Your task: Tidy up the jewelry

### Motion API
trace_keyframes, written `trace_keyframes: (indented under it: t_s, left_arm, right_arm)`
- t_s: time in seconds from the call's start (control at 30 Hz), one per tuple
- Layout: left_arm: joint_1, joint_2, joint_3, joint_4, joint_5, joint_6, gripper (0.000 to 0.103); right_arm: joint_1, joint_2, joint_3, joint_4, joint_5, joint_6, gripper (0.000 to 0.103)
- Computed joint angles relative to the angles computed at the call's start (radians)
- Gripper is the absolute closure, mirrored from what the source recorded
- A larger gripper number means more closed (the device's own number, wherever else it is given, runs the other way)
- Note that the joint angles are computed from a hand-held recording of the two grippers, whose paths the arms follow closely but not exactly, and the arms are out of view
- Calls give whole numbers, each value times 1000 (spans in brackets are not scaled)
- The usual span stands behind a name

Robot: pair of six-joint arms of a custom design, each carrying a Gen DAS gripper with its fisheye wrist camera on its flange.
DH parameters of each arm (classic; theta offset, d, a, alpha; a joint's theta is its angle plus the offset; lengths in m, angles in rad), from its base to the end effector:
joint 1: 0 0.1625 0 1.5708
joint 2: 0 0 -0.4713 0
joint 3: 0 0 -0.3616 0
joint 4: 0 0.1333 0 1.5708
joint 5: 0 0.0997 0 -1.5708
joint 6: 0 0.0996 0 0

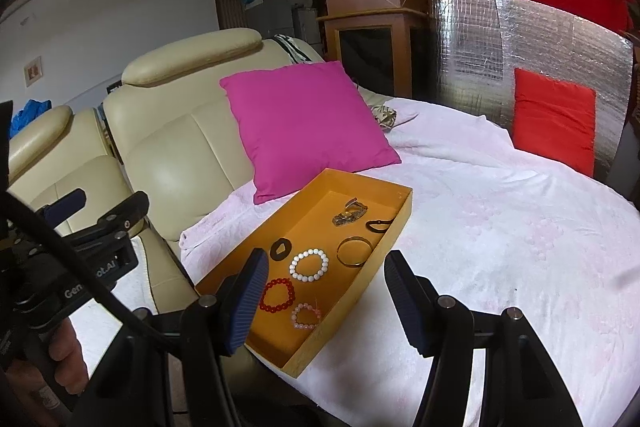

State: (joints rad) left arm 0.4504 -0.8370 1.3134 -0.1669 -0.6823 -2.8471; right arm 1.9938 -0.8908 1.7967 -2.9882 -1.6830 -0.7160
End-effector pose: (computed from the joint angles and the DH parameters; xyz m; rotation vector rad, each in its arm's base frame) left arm -0.4006 -0.4276 0.2708 -0.4210 1.4337 -1.2337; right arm 0.3802 -0.5470 0.2069 1.5127 -2.4408 0.7192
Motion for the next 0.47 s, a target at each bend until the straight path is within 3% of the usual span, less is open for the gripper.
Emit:
trace_keyframes:
  t_s: [0.33, 0.37, 0.47]
  left_arm:
    - [21, 24, -38, 34, 29, 14, 16]
    - [23, 33, -52, 47, 45, 13, 16]
    - [34, 61, -94, 56, 208, 52, 16]
  right_arm:
    - [-23, 14, -28, 5, 11, 25, 39]
    - [-29, 13, -33, 3, 12, 30, 39]
    - [-61, 5, -48, -36, 4, 31, 39]
